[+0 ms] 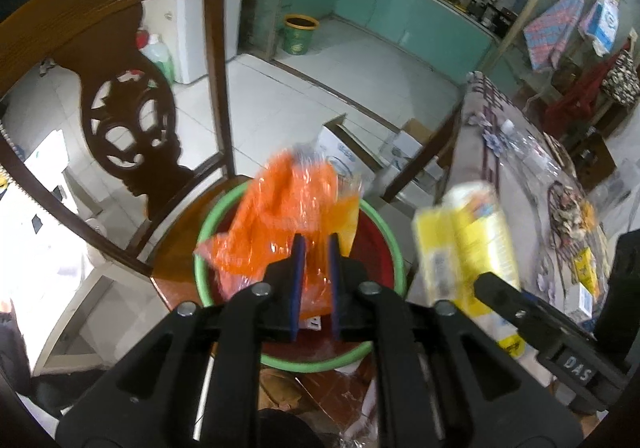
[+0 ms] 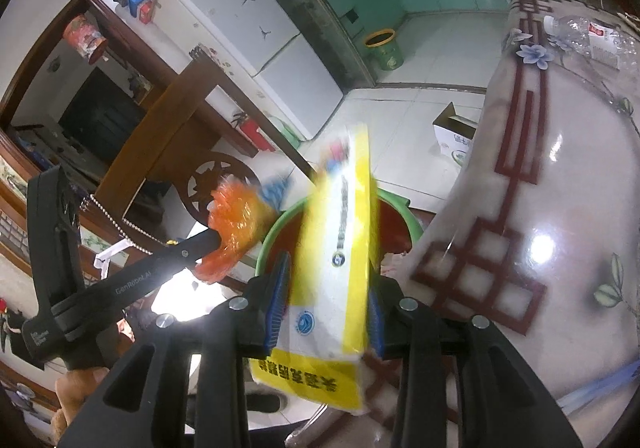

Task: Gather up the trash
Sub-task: 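Open both tools to drop the items into the red bucket, then move both open tools back over the table trash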

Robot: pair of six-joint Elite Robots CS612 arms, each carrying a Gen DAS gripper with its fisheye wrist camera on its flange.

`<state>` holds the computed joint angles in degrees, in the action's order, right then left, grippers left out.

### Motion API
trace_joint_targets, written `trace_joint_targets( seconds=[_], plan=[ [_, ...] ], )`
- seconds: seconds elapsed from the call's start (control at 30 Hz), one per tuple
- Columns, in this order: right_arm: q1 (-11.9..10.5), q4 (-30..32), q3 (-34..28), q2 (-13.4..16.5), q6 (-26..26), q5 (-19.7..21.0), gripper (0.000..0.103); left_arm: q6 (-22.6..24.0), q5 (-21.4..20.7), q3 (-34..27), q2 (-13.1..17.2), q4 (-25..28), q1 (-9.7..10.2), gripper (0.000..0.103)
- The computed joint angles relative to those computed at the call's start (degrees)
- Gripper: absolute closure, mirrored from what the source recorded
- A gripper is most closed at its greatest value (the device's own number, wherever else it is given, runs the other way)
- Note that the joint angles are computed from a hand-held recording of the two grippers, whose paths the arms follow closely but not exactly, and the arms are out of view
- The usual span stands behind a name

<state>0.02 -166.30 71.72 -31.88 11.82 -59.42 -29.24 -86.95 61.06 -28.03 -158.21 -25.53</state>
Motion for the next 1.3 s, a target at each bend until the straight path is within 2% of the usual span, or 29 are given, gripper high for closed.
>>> trace_joint_targets(
  seconds=[0.03,0.1,0.3,0.43,0.5,0.57,0.67,0.77,0.83,0.9,0.97,1.07,1.13,1.2,1.27,1.3],
  plan=[
    [-0.05,-1.25,0.22,-0.04,0.88,-0.51,0.051,-0.48,0.39,0.01,0.00,-0.07,0.02,0.060],
    [-0.18,-3.71,0.92,-0.32,1.97,-1.52,0.049,-1.08,0.72,0.21,-0.07,-0.98,0.00,0.051],
    [-1.15,-7.56,4.56,-2.44,1.96,-3.49,0.049,0.49,0.11,-0.74,0.13,-0.46,-0.58,0.050],
    [-2.36,-9.75,8.71,-5.01,0.81,-4.45,0.047,1.73,-0.11,-1.71,0.37,-0.17,-1.42,0.050],
    [-2.90,-11.65,11.03,-6.29,0.16,-5.52,0.046,2.08,-0.79,-2.21,0.50,-0.17,-1.80,0.049],
    [-3.58,-13.88,13.58,-7.65,-0.43,-7.01,0.041,2.78,-1.15,-2.95,0.70,-0.06,-2.37,0.049],
    [-4.87,-15.82,16.70,-9.35,-0.25,-8.52,0.040,4.37,-1.87,-4.25,1.10,-0.16,-3.39,0.047],
    [-6.95,-17.52,20.19,-11.35,1.10,-10.23,0.035,6.21,-2.19,-5.25,1.44,-0.63,-4.52,0.042],
    [-8.39,-19.50,22.26,-12.50,2.37,-12.18,0.032,7.58,-2.23,-6.04,1.73,-1.46,-5.45,0.035],
    [-10.69,-21.95,24.88,-14.12,4.21,-15.37,0.031,8.67,-2.43,-6.67,1.98,-2.27,-6.26,0.030],
    [-12.78,-22.79,26.81,-15.53,5.95,-18.88,0.024,9.40,-3.45,-7.64,2.40,-2.47,-6.97,0.029],
    [-15.75,-23.55,29.32,-17.28,8.77,-23.75,0.023,10.10,-5.46,-9.31,3.24,-2.70,-7.89,0.028],
    [-17.83,-23.20,30.72,-17.97,10.77,-27.55,0.023,10.73,-6.18,-10.54,3.87,-2.60,-8.66,0.026],
    [-19.59,-21.34,31.48,-17.91,11.99,-29.50,0.023,11.71,-6.73,-11.97,4.60,-2.02,-9.48,0.026],
    [-20.85,-18.78,31.89,-17.29,13.84,-29.79,0.023,13.26,-7.64,-13.55,5.36,-1.24,-10.35,0.026],
    [-21.50,-17.58,31.85,-16.86,14.88,-28.55,0.023,14.35,-8.02,-14.63,5.88,-0.72,-10.91,0.026]
  ],
)
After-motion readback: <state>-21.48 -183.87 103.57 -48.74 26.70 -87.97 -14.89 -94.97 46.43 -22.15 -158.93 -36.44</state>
